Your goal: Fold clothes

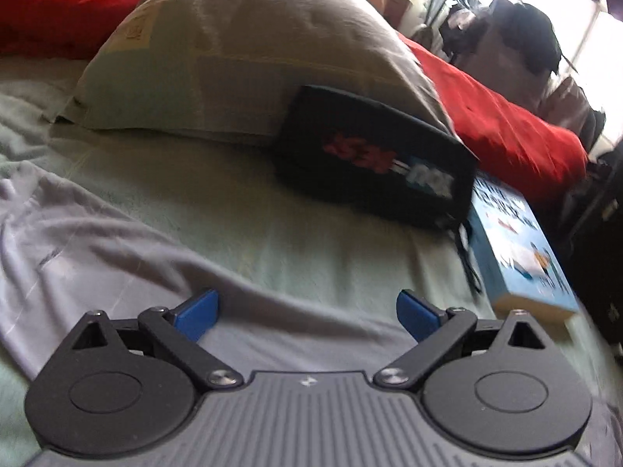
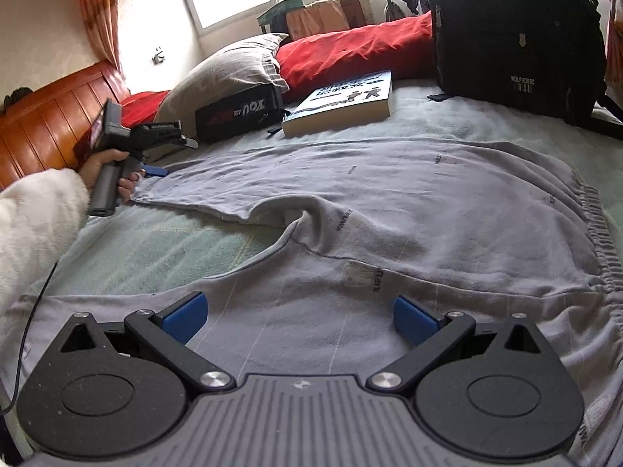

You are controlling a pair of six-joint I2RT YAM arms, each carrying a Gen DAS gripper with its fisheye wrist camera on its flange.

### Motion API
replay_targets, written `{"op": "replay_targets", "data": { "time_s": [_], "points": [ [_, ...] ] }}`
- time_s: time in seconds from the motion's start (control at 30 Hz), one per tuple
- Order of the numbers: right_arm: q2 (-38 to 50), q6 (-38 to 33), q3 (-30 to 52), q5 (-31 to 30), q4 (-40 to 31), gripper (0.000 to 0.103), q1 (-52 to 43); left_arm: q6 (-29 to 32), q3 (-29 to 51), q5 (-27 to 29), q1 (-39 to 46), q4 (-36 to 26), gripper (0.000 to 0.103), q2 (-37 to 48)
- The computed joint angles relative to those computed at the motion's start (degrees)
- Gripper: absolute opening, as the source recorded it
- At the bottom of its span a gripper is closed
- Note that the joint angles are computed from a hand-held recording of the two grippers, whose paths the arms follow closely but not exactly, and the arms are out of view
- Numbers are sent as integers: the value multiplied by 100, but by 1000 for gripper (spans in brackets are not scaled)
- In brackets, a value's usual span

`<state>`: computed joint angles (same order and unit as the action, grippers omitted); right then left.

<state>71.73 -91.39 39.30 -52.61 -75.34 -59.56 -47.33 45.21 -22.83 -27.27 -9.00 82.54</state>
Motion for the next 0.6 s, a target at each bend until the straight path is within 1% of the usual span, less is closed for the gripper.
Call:
{"op": "replay_targets", "data": {
  "time_s": [0.03,0.1,0.17,0.27,0.37,0.4,0.43,0.6],
  "points": [
    [13,-19,-14,-14,20,103,0,68,-11,-92,89,70,97,81],
    [14,-60,-77,-56,100,103,7,140,281,-888,145,-523,97,328],
    [9,-109,-136,-103,162,103,3,-156,549,-1337,240,-1196,96,488],
    [17,-109,-183,-156,227,103,8,-119,127,-1213,262,-824,97,-41],
    [23,-100,-187,-168,226,103,5,478,-79,-1179,60,-601,97,-398],
    [11,-98,-192,-167,227,103,6,753,-102,-1011,68,-548,97,-441],
    [8,-96,-195,-166,232,103,7,945,-168,-730,142,-497,98,-508],
    [-4,-90,-208,-160,264,103,13,181,191,-789,484,-1358,97,-32]
  ]
}}
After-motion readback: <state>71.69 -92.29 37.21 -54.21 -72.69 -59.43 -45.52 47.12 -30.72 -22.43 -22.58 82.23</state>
